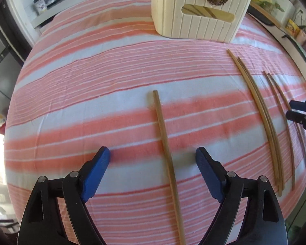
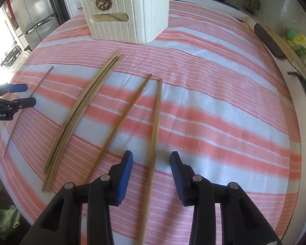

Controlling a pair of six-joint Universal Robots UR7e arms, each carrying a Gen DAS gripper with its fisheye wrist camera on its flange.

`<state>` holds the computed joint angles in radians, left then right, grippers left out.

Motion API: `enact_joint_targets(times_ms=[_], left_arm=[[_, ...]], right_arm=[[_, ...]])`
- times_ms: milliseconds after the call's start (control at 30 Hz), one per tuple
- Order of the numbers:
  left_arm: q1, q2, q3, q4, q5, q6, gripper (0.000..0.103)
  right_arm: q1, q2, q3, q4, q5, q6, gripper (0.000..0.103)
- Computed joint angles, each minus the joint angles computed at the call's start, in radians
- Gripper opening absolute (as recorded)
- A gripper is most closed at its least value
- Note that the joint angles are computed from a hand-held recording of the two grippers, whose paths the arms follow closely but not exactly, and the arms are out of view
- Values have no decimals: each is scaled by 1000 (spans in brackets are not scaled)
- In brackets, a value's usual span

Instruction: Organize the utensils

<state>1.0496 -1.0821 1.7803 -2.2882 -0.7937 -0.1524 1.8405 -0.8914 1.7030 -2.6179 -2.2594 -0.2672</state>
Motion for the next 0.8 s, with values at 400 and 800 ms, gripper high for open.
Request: enact_joint_targets(times_ms=[400,800], left_arm=[[-51,-64,51,-183,30,8,4],[-212,-283,215,-521,-30,135,4]], right_arm=[[16,14,-93,-73,97,36,7],[123,-201,111,-403,235,-48,7]])
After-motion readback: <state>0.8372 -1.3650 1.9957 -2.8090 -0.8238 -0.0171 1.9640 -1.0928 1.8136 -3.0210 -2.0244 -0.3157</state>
